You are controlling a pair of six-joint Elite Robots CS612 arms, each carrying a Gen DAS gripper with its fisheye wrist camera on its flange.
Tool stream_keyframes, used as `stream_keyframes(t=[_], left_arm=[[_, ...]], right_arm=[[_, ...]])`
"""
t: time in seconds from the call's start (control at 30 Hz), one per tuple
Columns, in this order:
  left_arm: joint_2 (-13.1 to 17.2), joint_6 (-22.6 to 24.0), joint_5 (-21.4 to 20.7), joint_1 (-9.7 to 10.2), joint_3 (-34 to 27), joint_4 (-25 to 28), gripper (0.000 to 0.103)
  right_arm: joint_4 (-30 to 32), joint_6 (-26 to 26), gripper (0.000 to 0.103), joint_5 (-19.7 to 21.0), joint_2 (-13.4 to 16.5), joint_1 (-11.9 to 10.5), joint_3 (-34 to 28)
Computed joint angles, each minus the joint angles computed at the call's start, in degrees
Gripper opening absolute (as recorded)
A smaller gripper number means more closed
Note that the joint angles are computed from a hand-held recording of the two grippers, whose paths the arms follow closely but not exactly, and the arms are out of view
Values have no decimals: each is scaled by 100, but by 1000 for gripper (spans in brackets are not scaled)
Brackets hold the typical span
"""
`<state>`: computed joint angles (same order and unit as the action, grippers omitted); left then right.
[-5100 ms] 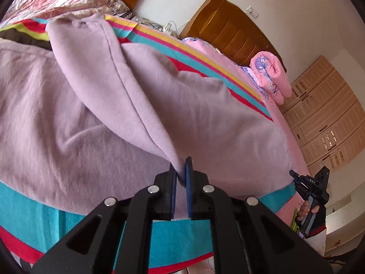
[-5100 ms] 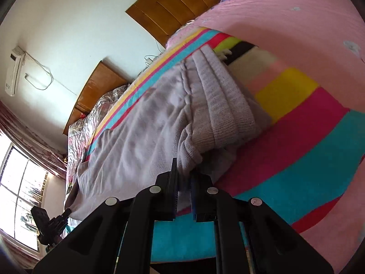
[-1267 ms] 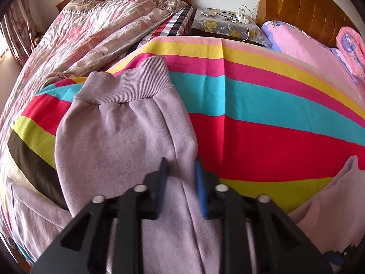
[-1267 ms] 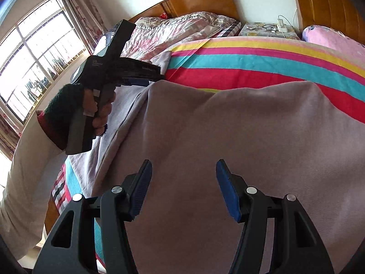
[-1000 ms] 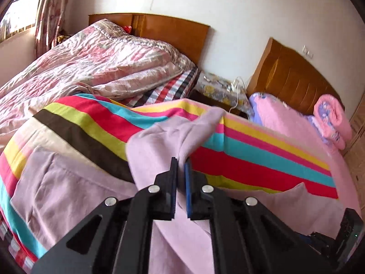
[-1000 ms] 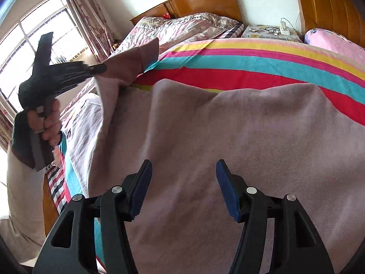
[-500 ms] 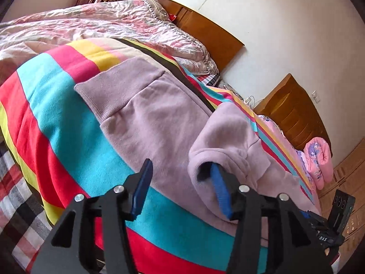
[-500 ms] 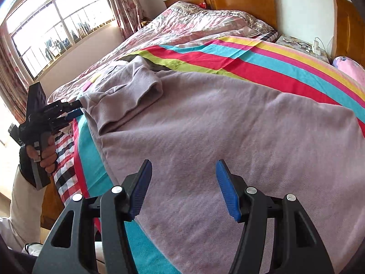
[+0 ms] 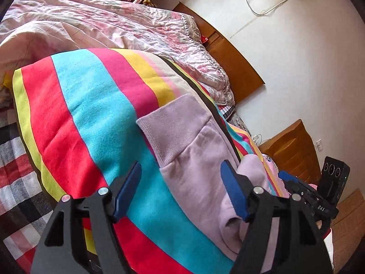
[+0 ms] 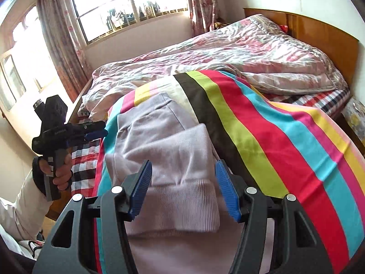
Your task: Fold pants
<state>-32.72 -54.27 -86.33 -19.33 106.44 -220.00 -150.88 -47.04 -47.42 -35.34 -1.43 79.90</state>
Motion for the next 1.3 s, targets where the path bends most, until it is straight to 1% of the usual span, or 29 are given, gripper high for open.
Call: stream_keyframes(t=[0.1,0.17,0.23,0.3,0.37,0.4,0.43,0.47,0.5,0.53,0.57,0.6,0.67,0.7,0.77,0.83,0.87,0.9,0.93,0.97,1.0,1.03,1.07,1.13,1.17,1.2,1.3], left_arm=[[-1,-187,-13,49,-140,419,70],[1,-157,6,45,-224,682,69],[-9,-90,133,21,-289,906,69],[-17,-137,214,4,-326,999,68],[-24,-240,305,4,-358,1139,56],[-28,-276,333,9,-375,1230,52],[-42,-280,405,2,-383,1338,40],[-41,-221,446,4,-399,1392,20],[-25,-175,412,14,-409,1334,10],[-19,-196,400,20,-410,1261,5],[-38,-186,467,5,-391,1185,5],[-76,-93,619,-31,-352,1095,5],[-148,83,894,-82,-297,927,5],[-173,115,953,-88,-296,943,5],[-198,127,1015,-84,-345,1215,5],[-161,-26,905,-39,-436,1631,5],[-120,-92,807,-11,-471,1740,10],[-90,-124,835,-17,-457,1652,10],[-102,-160,944,-37,-413,1609,18],[-161,-162,1137,-79,-345,1648,32],[-238,-104,1409,-147,-263,1684,47],[-315,22,1706,-227,-160,1626,69],[-365,291,1887,-305,-71,1422,72],[-459,1399,1792,-424,61,987,73],[-505,1999,1796,-525,114,823,73],[-551,2599,1779,-643,174,692,73],[-656,4399,1599,-971,272,642,74]], right_arm=[[842,-374,53,-103,398,317,-914],[1431,-601,47,-285,664,509,-1482],[1805,-775,44,-510,893,661,-1923],[2155,-891,44,-649,1084,752,-2289],[2434,-1024,42,-713,1209,792,-2504],[2503,-1093,41,-696,1230,794,-2543],[2585,-1159,33,-645,1244,792,-2576],[2549,-1227,15,-598,1221,786,-2533],[2276,-1246,14,-612,1156,790,-2382],[2000,-1309,11,-623,1074,789,-2211],[1739,-1344,10,-609,993,787,-2056],[1537,-1312,10,-565,930,785,-1946],[1405,-1209,10,-501,886,792,-1920],[1357,-1216,10,-558,895,807,-1941],[1379,-1119,10,-754,1007,858,-2098],[1532,-1000,11,-1004,1153,915,-2270],[1530,-974,13,-1018,1183,916,-2279],[1550,-902,14,-931,1182,892,-2279],[1653,-767,20,-846,1161,856,-2297],[1670,-612,29,-723,1115,799,-2269],[1571,-492,33,-570,1045,724,-2182],[1334,-401,40,-459,933,643,-2001],[1100,-338,40,-402,827,557,-1824],[933,-332,40,-265,610,344,-1465],[844,-349,40,-248,504,233,-1260],[716,-358,40,-310,406,128,-1040],[357,-418,40,-706,173,-124,-396]])
